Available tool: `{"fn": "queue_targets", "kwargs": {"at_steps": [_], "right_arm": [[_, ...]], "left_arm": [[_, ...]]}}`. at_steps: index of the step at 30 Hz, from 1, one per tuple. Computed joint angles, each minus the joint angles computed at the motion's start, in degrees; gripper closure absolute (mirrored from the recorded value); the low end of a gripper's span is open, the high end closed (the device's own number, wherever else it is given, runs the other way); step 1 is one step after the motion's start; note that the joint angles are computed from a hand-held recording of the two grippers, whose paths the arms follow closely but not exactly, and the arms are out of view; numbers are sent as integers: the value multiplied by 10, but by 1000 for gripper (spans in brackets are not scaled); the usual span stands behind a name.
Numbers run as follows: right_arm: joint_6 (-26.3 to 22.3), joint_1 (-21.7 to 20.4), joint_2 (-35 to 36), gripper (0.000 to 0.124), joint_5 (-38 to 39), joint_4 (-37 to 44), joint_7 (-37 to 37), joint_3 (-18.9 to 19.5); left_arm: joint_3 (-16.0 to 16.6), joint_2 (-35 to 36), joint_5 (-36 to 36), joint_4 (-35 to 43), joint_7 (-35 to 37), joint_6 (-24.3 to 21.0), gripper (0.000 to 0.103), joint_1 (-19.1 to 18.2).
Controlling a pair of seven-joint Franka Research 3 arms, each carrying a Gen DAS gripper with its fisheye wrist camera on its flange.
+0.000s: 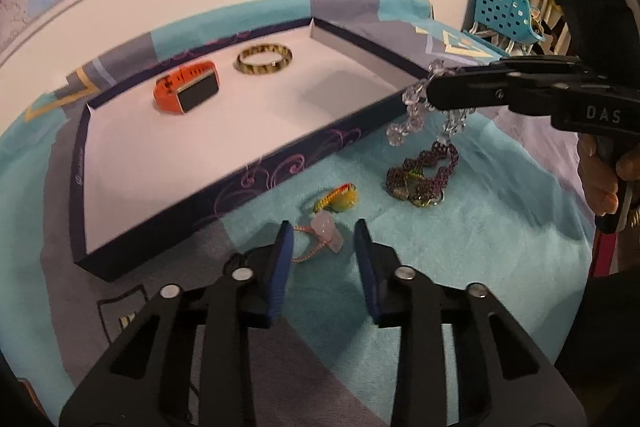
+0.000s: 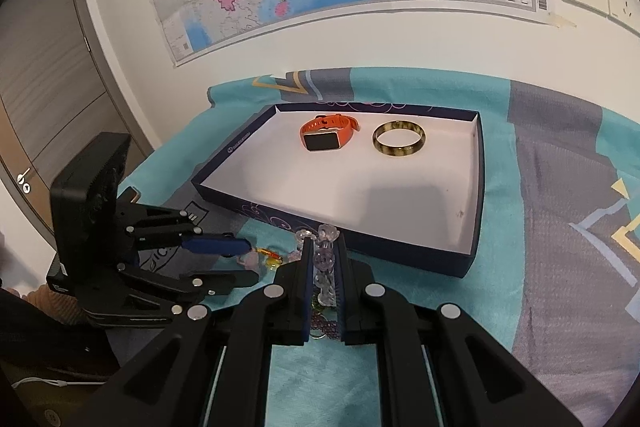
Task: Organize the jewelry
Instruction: 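Grasp the clear crystal bead bracelet with the right tool while the left tool grasps the pink charm, then carry the crystal bracelet with the right tool into the box while the left tool carries the pink charm there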
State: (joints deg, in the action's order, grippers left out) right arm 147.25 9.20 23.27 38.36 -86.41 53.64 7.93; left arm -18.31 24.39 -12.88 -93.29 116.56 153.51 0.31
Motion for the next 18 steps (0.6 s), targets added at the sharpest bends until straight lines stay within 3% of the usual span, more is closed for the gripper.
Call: {"fn": "queue_targets", "kwargs": {"at_steps": [3, 6, 18], "right_arm": [[0, -1, 0, 116, 2, 0, 0, 1], [1, -2, 0, 116, 5, -1, -1, 2], [15, -2, -4, 116, 19, -5, -4, 5]], "left_arm": [[-7, 2, -14, 3, 3, -9, 87, 8], [-5, -3, -19, -3, -1, -5, 89, 7], [-16, -43, -85, -44, 21, 26, 91, 27]]}}
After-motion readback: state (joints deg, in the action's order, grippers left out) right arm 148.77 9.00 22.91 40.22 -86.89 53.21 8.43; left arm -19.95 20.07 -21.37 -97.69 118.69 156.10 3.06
